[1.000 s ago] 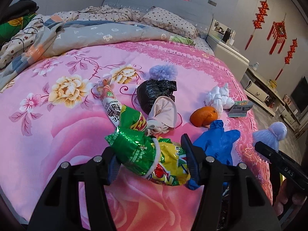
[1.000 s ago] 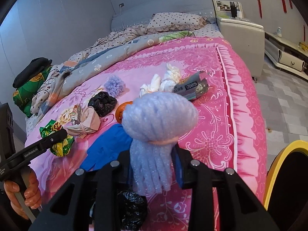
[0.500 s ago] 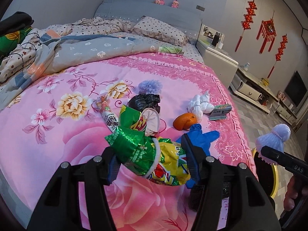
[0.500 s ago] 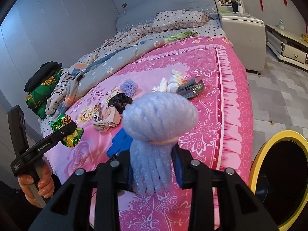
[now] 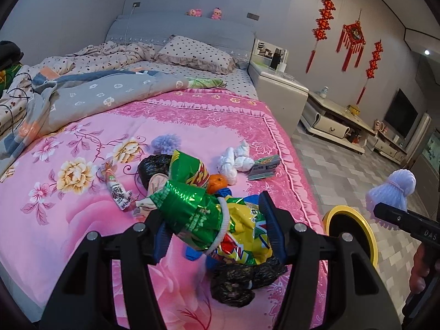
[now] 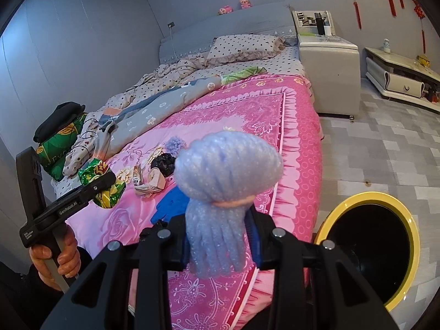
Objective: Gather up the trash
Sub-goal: 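Carry the mesh bag and green wrapper over the yellow-rimmed bin with both tools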
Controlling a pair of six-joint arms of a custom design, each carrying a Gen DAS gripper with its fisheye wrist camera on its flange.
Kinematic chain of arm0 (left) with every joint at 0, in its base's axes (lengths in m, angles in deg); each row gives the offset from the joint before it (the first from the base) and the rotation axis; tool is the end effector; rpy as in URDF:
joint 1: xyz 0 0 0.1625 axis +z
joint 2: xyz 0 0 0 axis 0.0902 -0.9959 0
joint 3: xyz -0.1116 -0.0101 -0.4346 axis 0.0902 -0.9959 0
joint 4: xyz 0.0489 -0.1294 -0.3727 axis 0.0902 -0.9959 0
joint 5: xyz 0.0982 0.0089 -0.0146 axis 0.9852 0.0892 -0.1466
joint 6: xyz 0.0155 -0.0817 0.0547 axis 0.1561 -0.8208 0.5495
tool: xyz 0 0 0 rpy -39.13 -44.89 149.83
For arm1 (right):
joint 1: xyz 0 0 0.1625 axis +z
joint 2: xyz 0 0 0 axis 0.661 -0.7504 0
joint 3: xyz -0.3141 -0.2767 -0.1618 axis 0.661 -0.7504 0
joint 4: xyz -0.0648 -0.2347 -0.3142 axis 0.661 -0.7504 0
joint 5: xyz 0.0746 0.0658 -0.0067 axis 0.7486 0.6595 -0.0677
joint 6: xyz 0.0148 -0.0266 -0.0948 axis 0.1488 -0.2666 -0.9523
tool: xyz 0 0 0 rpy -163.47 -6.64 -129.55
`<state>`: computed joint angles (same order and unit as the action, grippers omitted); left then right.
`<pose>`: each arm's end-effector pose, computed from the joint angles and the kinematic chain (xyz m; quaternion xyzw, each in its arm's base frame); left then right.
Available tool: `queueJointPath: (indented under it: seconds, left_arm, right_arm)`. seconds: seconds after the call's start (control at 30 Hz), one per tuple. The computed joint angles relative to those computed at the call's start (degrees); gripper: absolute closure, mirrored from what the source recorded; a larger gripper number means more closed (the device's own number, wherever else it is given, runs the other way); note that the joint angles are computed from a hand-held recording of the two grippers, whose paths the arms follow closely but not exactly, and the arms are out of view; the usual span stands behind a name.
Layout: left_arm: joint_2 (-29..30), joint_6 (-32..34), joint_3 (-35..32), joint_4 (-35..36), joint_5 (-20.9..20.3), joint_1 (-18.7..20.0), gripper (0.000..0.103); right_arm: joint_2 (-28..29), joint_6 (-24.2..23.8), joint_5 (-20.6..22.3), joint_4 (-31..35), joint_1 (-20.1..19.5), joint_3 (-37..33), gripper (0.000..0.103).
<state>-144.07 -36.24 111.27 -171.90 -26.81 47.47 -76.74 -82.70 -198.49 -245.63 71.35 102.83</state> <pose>-0.1378 -0.4809 0.2287 0.2768 0.8877 -0.3310 0.1606 0.2337 -0.3642 0.1709 0.0791 -0.8877 0.3974 0.2185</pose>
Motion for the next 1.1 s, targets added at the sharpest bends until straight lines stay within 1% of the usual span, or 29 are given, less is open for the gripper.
queueJointPath:
  seconds: [0.23, 0.5, 0.73, 0.87, 1.1]
  left_arm:
    - [1.85, -1.03, -0.50, 0.49, -1.48, -3.91, 0.048]
    - [5.72, -2.56, -2.43, 1.83, -4.06, -7.34, 0.047]
    - [10.52, -2.95, -5.01, 2.93, -6.56, -9.72, 0.047]
    - [13.31, -2.78, -6.29, 3.25, -7.82, -11.14, 0.047]
    - [18.48, -3.70, -8.73, 4.43, -10.08, -12.55, 0.047]
  right_arm:
    - [-3.56, -0.07, -2.51, -2.30, 0.19, 3.10, 0.072]
    - [-7.81, -0.07, -4.25, -6.16, -1.92, 6.94, 0.072]
    - [-10.97, -0.33, -4.72, -9.98, -5.09, 10.36, 0.072]
    - [-12.81, -0.31, -4.09, -11.72, -7.73, 12.11, 0.072]
    - [-14.88, -0.53, -3.10, -14.45, -11.82, 14.72, 0.072]
